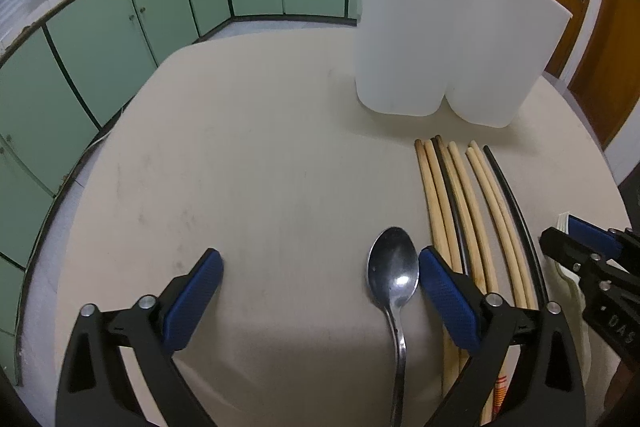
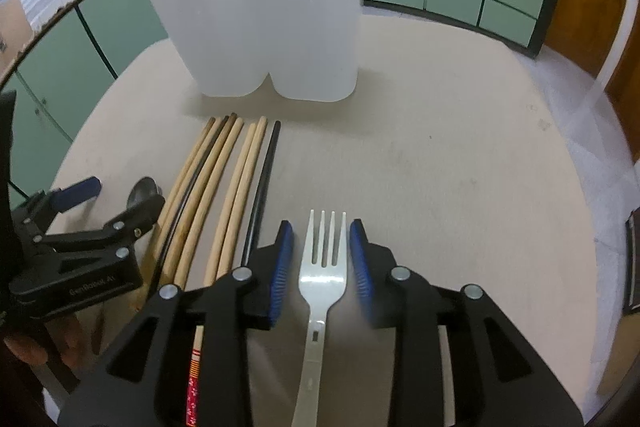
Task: Organize utensils
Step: 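Grasp the metal spoon with the left tool while the right tool lifts the fork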
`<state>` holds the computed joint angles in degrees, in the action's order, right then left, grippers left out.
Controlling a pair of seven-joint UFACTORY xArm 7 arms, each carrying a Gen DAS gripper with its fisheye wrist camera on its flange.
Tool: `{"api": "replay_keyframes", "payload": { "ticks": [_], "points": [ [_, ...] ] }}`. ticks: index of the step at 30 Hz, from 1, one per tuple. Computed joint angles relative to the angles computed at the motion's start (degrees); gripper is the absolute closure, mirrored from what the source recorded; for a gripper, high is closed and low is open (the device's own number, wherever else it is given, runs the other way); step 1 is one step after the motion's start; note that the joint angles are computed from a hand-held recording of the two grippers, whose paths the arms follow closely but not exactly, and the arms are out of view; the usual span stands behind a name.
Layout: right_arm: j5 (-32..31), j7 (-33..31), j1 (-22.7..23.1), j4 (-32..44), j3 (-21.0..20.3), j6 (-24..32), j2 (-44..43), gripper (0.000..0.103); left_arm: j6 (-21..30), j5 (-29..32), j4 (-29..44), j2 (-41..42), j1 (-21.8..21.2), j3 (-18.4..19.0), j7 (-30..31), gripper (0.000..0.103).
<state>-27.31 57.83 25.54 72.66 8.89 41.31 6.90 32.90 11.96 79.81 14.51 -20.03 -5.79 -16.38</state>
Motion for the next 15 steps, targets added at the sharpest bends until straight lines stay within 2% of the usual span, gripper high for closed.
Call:
{"api": "replay_keyframes", "payload": {
  "ticks": [2, 3, 5, 6, 7, 9, 11, 15],
  "points": [
    [0.54, -0.41, -0.13, 0.07, -0.01, -0.19, 0.05, 0.083, -1.11, -1.27, -1.07, -0.71, 0.45, -0.66, 1.95, 0.027],
    [1.07, -0.72, -0.29, -0.02, -0.03, -0.46, -0.03, 0.083, -1.52, -1.84, -1.34, -0.94, 0.57, -0.97, 2.92, 0.033],
    [2.13, -1.35, -0.61, -0.29, -0.07, -0.98, -0.31, 0.083, -2.31, -4.13, -1.70, -1.32, 1.06, -1.97, 6.19, 0.058],
    [2.20, -1.37, -0.69, -0.47, -0.10, -1.10, -0.59, 0.083, -2.79, -4.73, -2.42, -1.84, 0.78, -2.26, 6.57, 0.064],
    [1.78, -0.96, -0.72, -0.90, -0.16, -1.43, -1.08, 0.083, -3.01, -6.56, -2.50, -1.92, 1.27, -2.70, 8.28, 0.076],
    [0.72, 0.35, -0.85, -1.95, -0.16, -2.37, -2.25, 0.083, -3.23, -10.69, -2.71, -2.06, 2.27, -3.44, 11.17, 0.076],
    [-0.82, 2.12, -1.18, -3.50, -0.03, -3.87, -3.91, 0.083, -4.06, -17.48, -3.81, -3.01, 4.05, -4.63, 15.30, 0.076],
    [-5.03, 5.91, -2.13, -6.27, 0.90, -6.19, -7.49, 0.083, -9.58, -24.41, -8.47, -7.21, 4.96, -5.06, 21.02, 0.076]
  ]
}}
